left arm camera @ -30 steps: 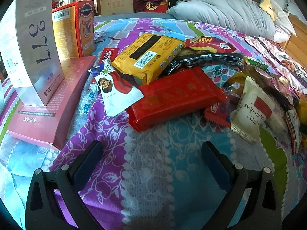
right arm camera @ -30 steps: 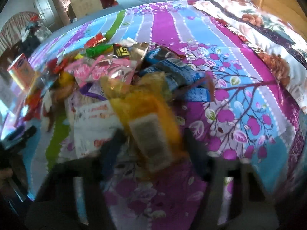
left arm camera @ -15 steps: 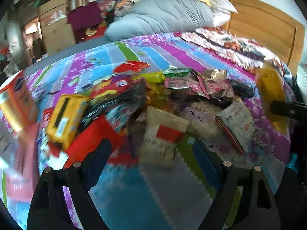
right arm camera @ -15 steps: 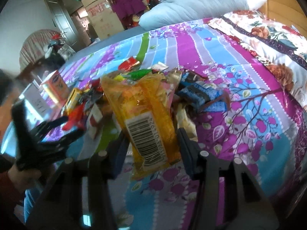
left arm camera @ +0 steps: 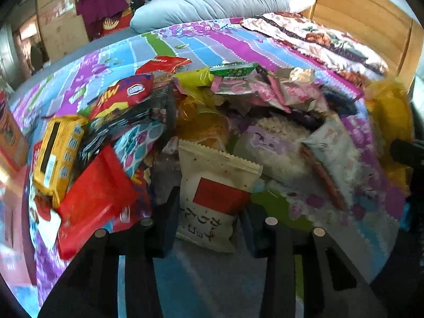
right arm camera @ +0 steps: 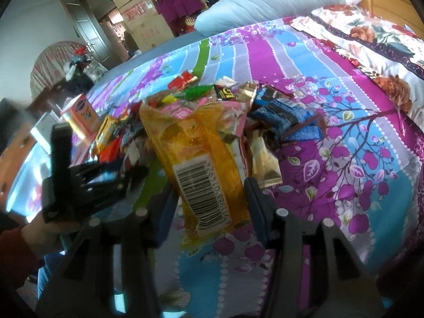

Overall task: Organize snacks
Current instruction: 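Grasp the orange chip bag with the right tool while the left tool grasps the white bag, then carry the white bag in the left tool toward the clear plastic bowl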

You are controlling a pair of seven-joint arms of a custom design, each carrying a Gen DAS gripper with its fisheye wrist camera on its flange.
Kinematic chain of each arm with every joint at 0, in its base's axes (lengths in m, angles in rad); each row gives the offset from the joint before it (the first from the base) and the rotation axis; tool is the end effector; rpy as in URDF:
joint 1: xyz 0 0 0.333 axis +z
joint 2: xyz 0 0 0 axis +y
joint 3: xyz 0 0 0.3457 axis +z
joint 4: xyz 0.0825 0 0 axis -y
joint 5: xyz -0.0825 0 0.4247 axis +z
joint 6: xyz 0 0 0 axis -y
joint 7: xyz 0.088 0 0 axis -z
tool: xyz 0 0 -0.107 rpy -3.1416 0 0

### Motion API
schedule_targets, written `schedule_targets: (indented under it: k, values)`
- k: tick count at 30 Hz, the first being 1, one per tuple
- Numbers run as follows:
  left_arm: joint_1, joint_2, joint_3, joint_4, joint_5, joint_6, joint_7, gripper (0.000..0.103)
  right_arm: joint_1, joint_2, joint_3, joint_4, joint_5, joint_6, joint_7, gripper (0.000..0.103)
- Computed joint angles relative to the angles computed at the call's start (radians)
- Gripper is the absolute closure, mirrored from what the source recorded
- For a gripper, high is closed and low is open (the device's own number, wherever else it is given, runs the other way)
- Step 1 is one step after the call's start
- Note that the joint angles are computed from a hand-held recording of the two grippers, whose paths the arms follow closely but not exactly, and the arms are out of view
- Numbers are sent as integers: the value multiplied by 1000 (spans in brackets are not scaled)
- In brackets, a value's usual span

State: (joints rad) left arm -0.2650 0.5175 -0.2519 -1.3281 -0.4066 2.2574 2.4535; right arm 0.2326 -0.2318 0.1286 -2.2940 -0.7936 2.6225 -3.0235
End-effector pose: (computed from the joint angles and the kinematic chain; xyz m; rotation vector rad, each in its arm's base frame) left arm 0.7089 -0.3614 0.5069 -0.6143 2.8547 -0.9517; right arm 0.5007 0.2105 0.5092 -0.9950 2.2260 -0.5877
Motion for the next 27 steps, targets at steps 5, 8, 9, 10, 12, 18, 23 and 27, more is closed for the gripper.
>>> schedule_targets:
  k: [5,8,9,10,12,18,23,27]
  values:
    - [37,-76,2,-43,-63,-1,-39,61,6,11,1,29,5,-13,-26,52]
    - [41,-123,20,-69,-61,57,-93,61,14,27,2,62,13,-31,-49,52]
    - [40,-135,26,-75,-54,81,-109,61,17,36,2,78,17,-36,-60,52]
    - [38,-146,34,-83,-39,112,-125,61,20,45,3,94,18,-41,-68,52]
    - [27,-175,59,-114,12,212,-174,61,28,66,4,134,18,-54,-91,52]
    - [14,-170,132,-81,196,321,-378,61,60,152,-1,283,30,-78,-204,52]
    - [53,-143,156,-14,242,337,-478,61,91,255,-11,447,53,-99,-325,52]
    - [92,-120,163,40,249,328,-515,61,118,340,-23,578,83,-105,-416,52]
